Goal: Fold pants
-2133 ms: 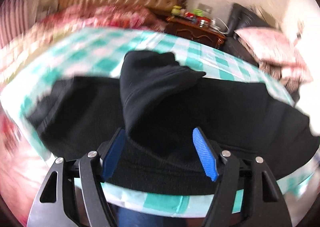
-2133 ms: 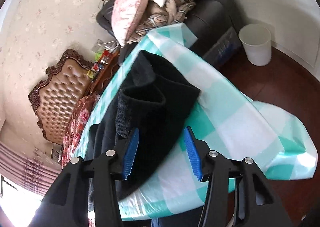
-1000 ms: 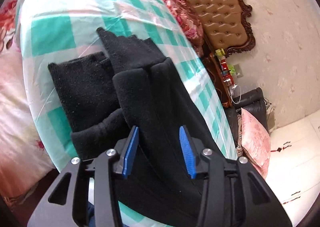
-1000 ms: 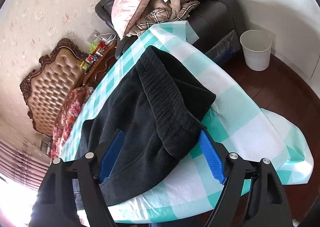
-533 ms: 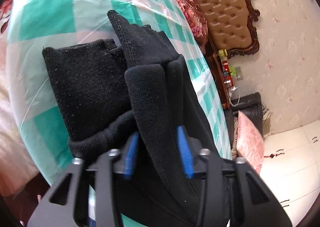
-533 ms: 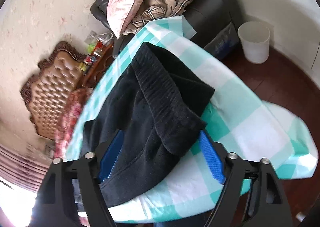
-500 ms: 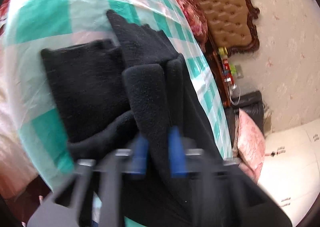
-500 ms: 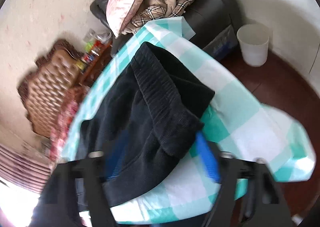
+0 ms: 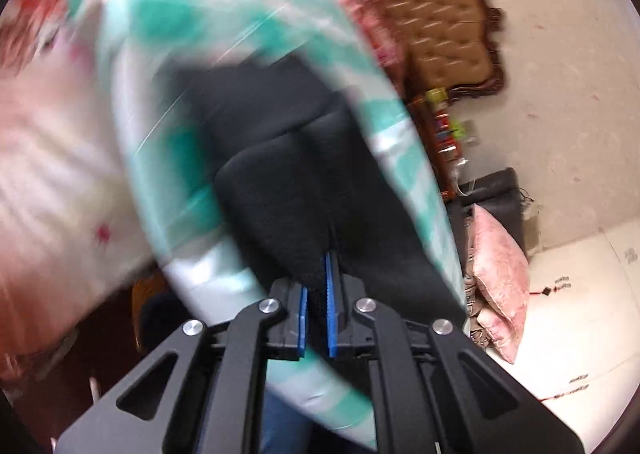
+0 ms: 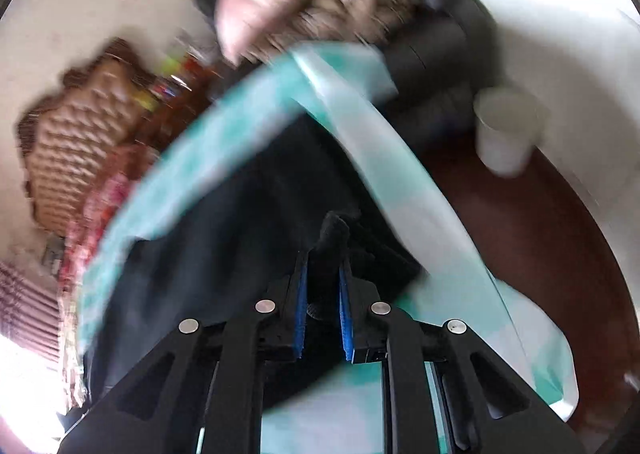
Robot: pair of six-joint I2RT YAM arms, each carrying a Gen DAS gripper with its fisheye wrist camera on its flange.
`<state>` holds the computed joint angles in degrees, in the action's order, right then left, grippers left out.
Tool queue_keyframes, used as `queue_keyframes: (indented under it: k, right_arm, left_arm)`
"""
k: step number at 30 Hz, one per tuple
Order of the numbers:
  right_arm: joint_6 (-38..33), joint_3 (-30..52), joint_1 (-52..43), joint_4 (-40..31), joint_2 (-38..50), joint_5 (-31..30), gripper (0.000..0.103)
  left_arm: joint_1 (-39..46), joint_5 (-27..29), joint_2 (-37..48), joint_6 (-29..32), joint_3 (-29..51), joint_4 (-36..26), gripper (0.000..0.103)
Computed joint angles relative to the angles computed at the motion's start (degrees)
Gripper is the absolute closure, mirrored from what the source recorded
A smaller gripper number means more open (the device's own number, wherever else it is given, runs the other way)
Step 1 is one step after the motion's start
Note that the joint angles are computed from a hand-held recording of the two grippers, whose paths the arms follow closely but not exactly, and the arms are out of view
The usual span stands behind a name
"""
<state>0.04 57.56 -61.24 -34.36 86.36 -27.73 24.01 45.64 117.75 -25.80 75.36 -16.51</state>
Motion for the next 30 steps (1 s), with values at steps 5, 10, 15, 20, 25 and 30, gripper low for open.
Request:
queue_keyframes:
  k: [5,10,15,20,25,30]
  right_arm:
    - [-1.4,0.3,-1.9,-2.0,-3.2,-2.7,0.088]
    - [-1.6,-0.4,0.1,-0.9,-4.2,1.5,0.089]
    - [-1.6,-2.0,0.1,0.4,-3.1,2.6,0.088]
    - [-1.2,-2.1,-0.4,-0.1,-3.2,2.6,0.089]
    - [-1.6,-2.9,-0.6,-1.0,-4.5,3.3,0.088]
    - [-2.1,-1.7,-2.1,-3.0,-5.1,2.6,0.055]
  left_arm:
    - [0.4,2.7,-1.2,-2.6,-2.5,5.9,0.096]
    - [0.7,2.7,-0.2,-3.4,-3.9,6.3,0.094]
    - [2.8,4.4,1.4,-4.3,-3.3,8.7,0.069]
    - [4.4,2.0,6.3,-1.9,6.1,1.5,0.092]
    - [5.3,1.3,5.3,-0.1,5.8,2.0,0.077]
    - [9.8,3.8,4.2,-2.7,4.6,3.9,0.057]
